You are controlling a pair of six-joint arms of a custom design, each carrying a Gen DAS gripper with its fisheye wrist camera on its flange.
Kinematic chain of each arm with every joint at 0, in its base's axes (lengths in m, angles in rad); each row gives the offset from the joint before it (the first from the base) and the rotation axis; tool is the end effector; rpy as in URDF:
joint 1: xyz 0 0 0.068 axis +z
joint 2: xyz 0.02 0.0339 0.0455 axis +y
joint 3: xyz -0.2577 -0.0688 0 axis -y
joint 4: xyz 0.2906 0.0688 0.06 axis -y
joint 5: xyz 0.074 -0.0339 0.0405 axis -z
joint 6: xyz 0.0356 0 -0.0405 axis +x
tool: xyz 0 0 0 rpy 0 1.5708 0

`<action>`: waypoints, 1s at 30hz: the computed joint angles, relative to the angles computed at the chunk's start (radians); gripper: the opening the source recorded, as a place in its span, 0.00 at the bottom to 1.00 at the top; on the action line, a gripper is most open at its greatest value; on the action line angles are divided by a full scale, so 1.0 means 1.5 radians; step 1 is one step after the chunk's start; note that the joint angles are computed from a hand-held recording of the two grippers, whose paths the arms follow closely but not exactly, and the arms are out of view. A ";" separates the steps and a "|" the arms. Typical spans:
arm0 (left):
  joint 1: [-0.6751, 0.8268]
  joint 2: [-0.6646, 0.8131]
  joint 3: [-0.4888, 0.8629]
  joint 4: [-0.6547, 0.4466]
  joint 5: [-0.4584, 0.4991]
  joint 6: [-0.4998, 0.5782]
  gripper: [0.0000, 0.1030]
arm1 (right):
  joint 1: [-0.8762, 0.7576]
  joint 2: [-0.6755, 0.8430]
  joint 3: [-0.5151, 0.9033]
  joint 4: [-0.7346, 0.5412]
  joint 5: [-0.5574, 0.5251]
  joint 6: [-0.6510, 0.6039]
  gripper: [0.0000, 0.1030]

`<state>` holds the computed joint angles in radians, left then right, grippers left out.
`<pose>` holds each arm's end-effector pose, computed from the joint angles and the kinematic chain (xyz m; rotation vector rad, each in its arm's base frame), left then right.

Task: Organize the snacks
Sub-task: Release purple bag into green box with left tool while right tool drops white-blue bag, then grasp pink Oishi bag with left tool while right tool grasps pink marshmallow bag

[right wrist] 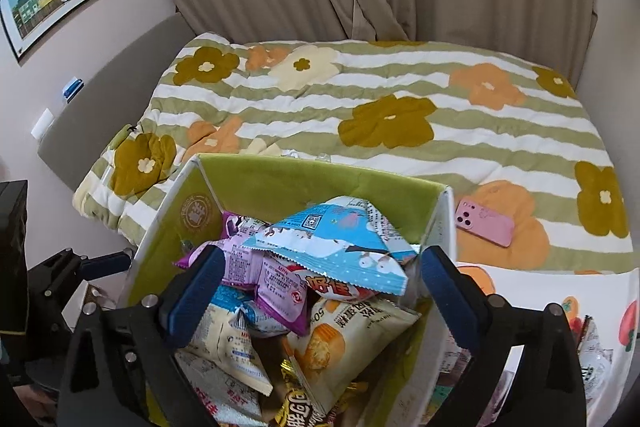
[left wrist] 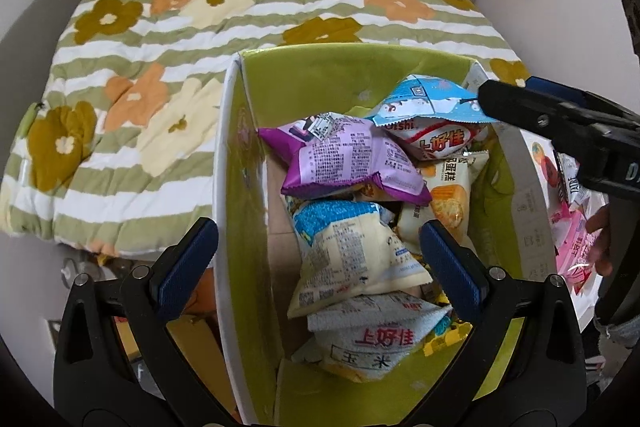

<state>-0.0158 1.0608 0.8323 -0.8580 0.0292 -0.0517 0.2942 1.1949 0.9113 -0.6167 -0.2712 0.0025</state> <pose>0.2418 -0.0049 0.2340 -0.0381 2.6576 -0.0609 0.2733 0.0928 0.2446 -0.4769 2.4359 0.4622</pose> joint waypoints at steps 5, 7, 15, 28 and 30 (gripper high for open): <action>-0.062 -0.066 0.006 -0.045 -0.058 -0.065 0.98 | -0.037 -0.065 -0.010 -0.036 -0.043 -0.027 0.95; -0.108 -0.092 0.017 -0.071 -0.091 -0.107 0.98 | -0.064 -0.107 -0.016 -0.066 -0.066 -0.049 0.95; -0.377 -0.090 0.088 -0.135 -0.244 -0.327 0.98 | -0.278 -0.239 -0.019 -0.226 -0.202 -0.225 0.95; -0.705 0.174 0.234 -0.077 -0.347 -0.561 0.98 | -0.908 -0.052 0.094 -0.561 -0.398 -0.885 0.95; -0.732 0.219 0.256 -0.064 -0.349 -0.583 0.98 | -0.962 0.001 0.116 -0.575 -0.394 -0.946 0.95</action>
